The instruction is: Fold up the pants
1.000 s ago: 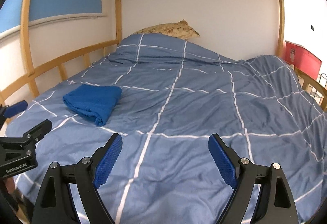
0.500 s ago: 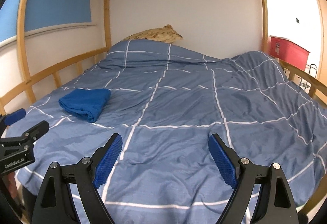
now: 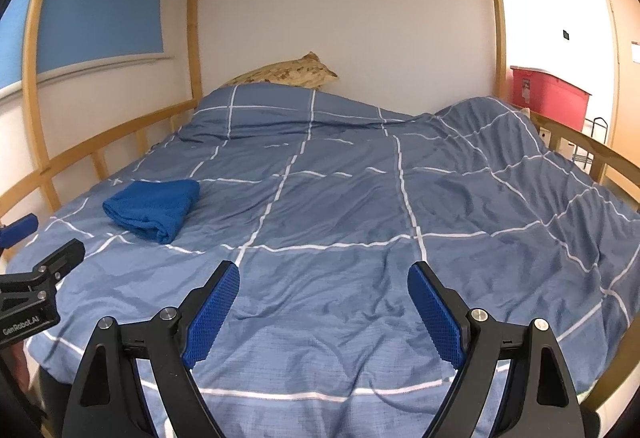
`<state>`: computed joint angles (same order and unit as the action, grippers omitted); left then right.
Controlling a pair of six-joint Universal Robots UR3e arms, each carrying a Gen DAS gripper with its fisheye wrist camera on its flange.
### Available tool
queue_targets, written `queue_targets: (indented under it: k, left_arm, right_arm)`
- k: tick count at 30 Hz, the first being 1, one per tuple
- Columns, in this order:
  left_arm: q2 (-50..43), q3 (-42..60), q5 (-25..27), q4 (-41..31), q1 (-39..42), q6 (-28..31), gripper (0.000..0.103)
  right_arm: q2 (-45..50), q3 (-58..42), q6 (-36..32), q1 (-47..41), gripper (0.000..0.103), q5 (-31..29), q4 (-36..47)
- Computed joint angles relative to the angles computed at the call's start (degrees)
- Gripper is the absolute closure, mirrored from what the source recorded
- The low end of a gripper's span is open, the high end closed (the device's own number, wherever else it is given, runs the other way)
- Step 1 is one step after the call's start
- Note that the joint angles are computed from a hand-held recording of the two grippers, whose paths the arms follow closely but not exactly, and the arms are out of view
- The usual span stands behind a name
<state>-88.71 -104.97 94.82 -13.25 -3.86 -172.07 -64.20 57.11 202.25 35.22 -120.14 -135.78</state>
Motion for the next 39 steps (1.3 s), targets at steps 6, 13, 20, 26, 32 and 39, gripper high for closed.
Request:
queue_targets:
  k: [6,13,20,26,32,39]
  left_arm:
    - [0.5,0.1,-1.8,-1.5,0.8,-0.3,0.0]
    - [0.7,-0.6,-2.5,-0.3,0.9,-0.7,0.0]
    - [-0.2,0.0,-2.5,0.2,0.9,-1.2,0.0]
    - [-1.6,0.8,-2.1,0.8,0.3,-0.3,0.0]
    - [-3.6,1.9,0.6,2.0,-1.1,-0.4,0.0]
    - [-4.5,1.8,2.0,3.7,-1.8,-0.1,0.0]
  right_arm:
    - [-0.1,0.1,0.2,-0.4,0.016,0.7,0.3]
    - [0.1,0.1,0.4,-0.4,0.016,1.3,0.6]
    - [0.6,-0.2,0.3,-0.5,0.016,1.1,0.0]
    - [0.8,-0.5,0.2,-0.7,0.016,1.3,0.1]
    - [1.1,-1.0,-0.6,-1.5,0.016,2.4,0.1]
    - [1.5,-1.5,-1.4,-2.0,0.016,2.6,0.0]
